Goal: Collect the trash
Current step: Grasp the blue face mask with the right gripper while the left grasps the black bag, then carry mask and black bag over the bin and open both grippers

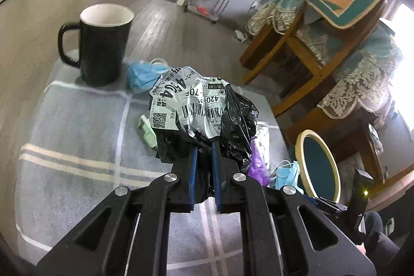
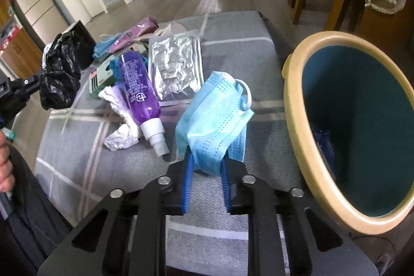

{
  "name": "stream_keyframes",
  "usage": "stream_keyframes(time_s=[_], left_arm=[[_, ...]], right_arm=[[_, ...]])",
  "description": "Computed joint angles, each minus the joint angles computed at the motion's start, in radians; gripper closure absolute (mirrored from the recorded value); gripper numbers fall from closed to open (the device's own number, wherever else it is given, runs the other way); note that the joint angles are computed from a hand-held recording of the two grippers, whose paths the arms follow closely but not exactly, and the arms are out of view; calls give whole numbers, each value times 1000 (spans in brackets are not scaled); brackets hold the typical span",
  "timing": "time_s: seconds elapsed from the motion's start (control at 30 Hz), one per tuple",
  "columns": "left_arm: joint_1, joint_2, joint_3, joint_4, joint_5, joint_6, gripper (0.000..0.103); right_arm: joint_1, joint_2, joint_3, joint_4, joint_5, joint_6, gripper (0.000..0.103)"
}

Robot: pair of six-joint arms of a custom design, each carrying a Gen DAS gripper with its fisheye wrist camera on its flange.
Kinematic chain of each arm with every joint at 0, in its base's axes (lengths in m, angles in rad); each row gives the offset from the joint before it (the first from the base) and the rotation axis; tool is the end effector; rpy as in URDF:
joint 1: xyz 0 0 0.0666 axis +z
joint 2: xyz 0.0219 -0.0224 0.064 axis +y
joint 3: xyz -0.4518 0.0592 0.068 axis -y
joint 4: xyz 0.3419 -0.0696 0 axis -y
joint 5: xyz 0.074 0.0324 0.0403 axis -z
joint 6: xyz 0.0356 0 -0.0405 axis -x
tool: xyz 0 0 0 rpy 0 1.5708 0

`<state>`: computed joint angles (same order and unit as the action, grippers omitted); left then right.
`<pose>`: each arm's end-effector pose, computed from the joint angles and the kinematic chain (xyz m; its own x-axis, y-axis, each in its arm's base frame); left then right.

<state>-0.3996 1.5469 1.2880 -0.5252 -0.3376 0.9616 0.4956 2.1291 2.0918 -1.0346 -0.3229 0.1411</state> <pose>0.4518 -0.1784 0.4202 -0.4961 -0.6305 -0.5970 -0.4471 0.7749 -0.4468 0.6211 0.3482 0.3703 -0.6826 -0.5206 -0.5129 -0.6874 0.6957 0.2086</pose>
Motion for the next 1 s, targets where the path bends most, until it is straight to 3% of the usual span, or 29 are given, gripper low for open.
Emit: stream_keyframes(time_s=[0.17, 0.43, 0.63, 1.0], left_arm=[[-27, 10, 49, 2, -38, -38, 93], [-59, 64, 147, -9, -37, -121, 93], [-76, 119, 218, -16, 2, -161, 93], [-108, 253, 416, -89, 68, -275, 93]], right_arm=[[-16, -27, -27, 44, -36, -13, 86], [-46, -89, -88, 131, -49, -10, 86], [-72, -122, -117, 195, -23, -30, 86], [-135, -150, -129, 275, -66, -125, 86]])
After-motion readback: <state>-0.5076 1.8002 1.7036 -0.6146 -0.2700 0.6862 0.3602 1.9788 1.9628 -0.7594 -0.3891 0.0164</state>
